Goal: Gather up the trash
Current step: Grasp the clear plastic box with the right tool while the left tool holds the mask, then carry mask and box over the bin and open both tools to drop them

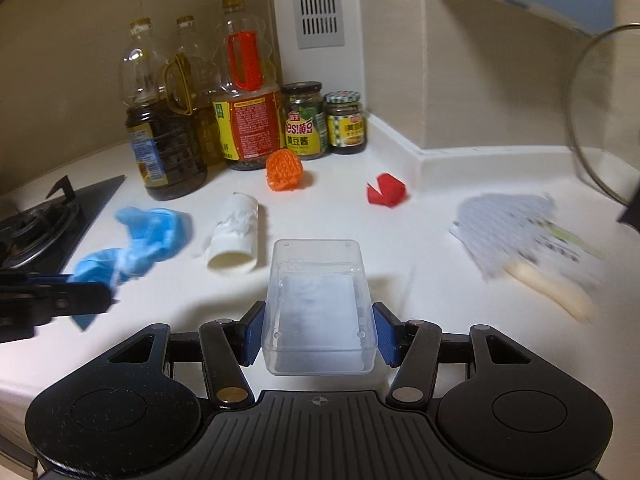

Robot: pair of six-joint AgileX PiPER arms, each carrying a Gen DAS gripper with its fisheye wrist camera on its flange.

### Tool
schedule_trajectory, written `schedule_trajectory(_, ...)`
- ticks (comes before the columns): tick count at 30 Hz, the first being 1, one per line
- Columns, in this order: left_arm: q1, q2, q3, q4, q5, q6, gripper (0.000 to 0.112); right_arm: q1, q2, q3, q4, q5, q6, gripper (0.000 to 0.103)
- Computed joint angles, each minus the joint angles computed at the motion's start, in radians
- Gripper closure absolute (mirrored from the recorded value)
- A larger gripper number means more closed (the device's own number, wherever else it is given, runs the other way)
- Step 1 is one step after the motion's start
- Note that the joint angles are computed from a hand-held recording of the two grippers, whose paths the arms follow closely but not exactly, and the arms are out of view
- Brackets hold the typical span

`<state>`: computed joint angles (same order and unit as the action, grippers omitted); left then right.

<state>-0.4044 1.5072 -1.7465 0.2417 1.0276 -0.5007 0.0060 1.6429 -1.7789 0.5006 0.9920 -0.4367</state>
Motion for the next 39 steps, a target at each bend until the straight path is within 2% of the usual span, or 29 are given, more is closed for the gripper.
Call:
schedule_trajectory(9, -0.131, -0.108, 0.151, -0.004, -0.012, -0.048, 0.096, -0.087, -0.278, 0.286, 0.036, 0.043, -0.012, 0.048)
schedule_trajectory(17, -0.197, -0.189, 0.299, -0.053, -0.013, -0.071, 0.096, -0.122, -0.413, 0.434, 0.022, 0.106, -0.033, 0.048)
schedule_trajectory(25, -0.184, -0.202, 0.402, -0.112, -0.023, -0.055, 0.096, -0.106, -0.454, 0.557, -0.019, 0.102, -0.018, 0.048)
schedule_trajectory(39, -0.17, -0.128, 0.524, -0.124, -0.086, -0.08, 0.096, -0.055, -0.436, 0.746, -0.096, -0.013, -0.023, 0.048)
